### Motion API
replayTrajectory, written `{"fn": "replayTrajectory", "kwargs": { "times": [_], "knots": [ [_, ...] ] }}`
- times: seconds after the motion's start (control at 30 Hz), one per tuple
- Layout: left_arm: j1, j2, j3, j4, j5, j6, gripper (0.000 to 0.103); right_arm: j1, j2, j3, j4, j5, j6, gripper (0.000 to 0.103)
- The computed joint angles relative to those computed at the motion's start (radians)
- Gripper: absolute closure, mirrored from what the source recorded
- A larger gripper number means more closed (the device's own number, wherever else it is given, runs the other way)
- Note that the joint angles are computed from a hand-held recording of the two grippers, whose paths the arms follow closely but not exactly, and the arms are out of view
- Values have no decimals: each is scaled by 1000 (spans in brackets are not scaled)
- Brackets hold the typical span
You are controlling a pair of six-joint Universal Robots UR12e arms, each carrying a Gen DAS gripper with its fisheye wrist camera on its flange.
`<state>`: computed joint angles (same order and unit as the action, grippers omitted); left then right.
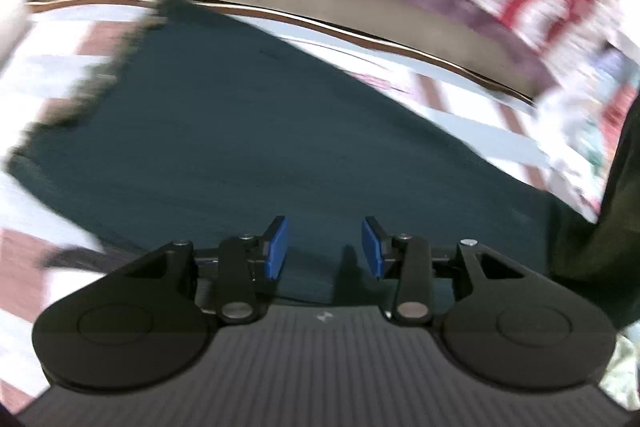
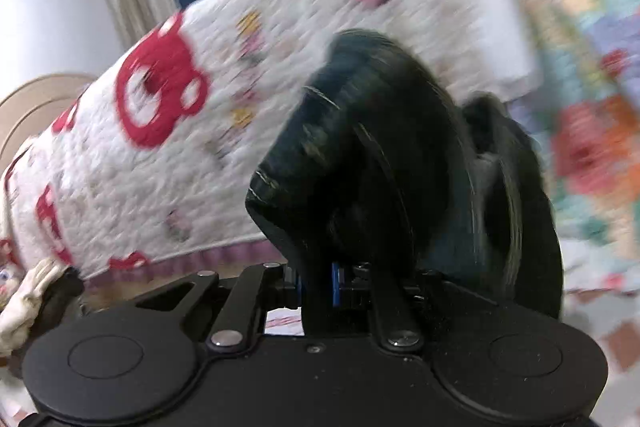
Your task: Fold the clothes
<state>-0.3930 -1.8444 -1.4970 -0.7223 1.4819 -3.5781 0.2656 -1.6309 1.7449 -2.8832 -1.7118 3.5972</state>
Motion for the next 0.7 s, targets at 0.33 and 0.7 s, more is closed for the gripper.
{"fn": "replayTrajectory", "kwargs": {
  "times": [0.33, 0.7],
  "knots": [
    [69, 52, -193, 238, 85, 85, 65, 92, 257, -200, 41, 157, 17, 92],
    [85, 95, -246, 244, 60, 12, 56, 155, 288, -231, 183, 235, -234, 57]
  ]
}}
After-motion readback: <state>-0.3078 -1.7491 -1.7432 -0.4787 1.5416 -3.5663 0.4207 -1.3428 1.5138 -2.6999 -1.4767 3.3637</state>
